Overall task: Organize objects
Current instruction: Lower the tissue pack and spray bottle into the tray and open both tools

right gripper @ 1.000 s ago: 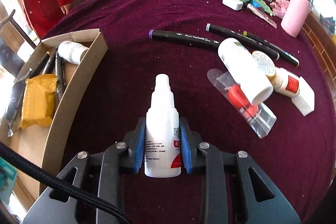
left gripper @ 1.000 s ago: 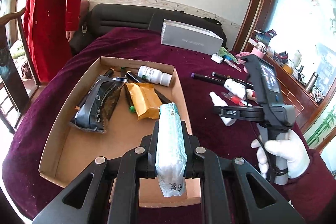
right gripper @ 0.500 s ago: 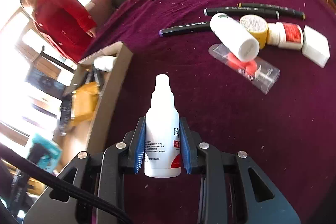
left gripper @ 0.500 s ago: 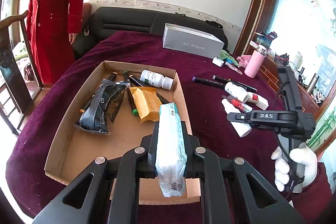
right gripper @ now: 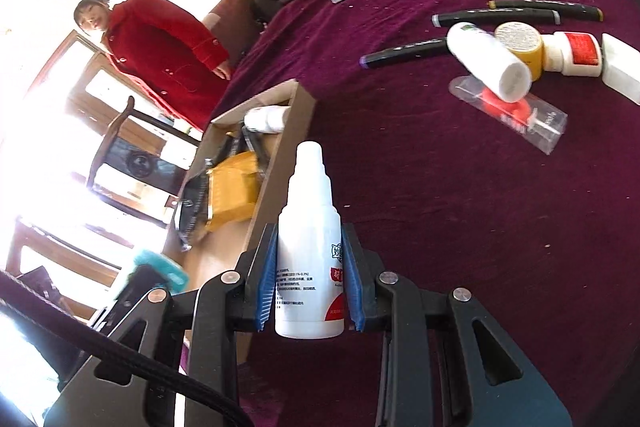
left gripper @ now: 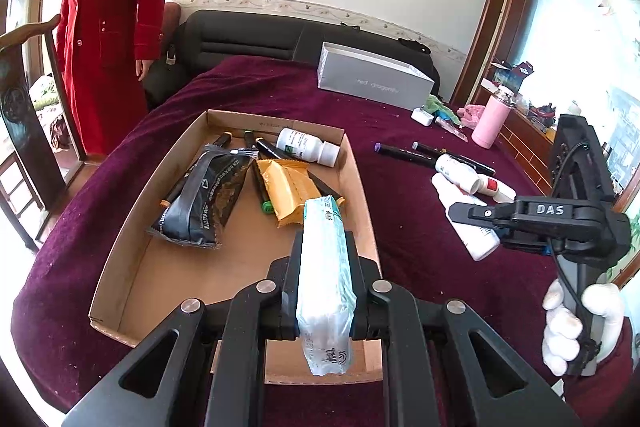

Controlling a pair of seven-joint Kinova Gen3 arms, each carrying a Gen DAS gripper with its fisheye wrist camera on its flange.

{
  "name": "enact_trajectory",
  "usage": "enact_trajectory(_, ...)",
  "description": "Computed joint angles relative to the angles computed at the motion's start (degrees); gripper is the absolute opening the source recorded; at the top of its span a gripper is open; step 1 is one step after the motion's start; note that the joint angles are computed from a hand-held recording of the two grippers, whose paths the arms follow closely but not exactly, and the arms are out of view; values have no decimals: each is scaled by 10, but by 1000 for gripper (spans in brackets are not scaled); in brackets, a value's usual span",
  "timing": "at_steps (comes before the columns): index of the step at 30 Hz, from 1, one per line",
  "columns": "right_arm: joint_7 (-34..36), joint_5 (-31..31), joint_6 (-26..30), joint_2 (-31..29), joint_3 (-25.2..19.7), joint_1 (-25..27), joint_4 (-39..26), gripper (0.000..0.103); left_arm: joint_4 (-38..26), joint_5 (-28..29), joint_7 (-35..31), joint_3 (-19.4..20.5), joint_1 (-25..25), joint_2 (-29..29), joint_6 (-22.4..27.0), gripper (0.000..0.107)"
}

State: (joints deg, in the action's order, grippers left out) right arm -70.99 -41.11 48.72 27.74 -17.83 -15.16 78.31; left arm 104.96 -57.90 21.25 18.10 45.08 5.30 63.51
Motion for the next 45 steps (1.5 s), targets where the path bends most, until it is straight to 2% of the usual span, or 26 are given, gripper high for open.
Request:
enact_trajectory(9,-19,-2,32,30,-9,-25,-49,28,31,16,13,-5,-21,-15,-18,12)
enact_trajectory(18,-71,31,68,77,-10,-85,-138,28,67,36,3,-8,-69,-39,-53,12)
enact_trajectory(24,-107,62,78,103,-6,-124,-175,28,78,45,-10,-9,-96,-44,-76,12)
enact_trajectory(34,-151,137,88,123,12,-176,-209,28,75,68,-54,-19,-121,-35,-113,12)
enact_trajectory(40,-167,180,78,111,26,-195,-201,28,68,90,-88,-31,-132,-30,-137,12)
enact_trajectory(45,-171,192,77,104,23,-194,-192,28,70,102,-99,-35,-135,-27,-152,12)
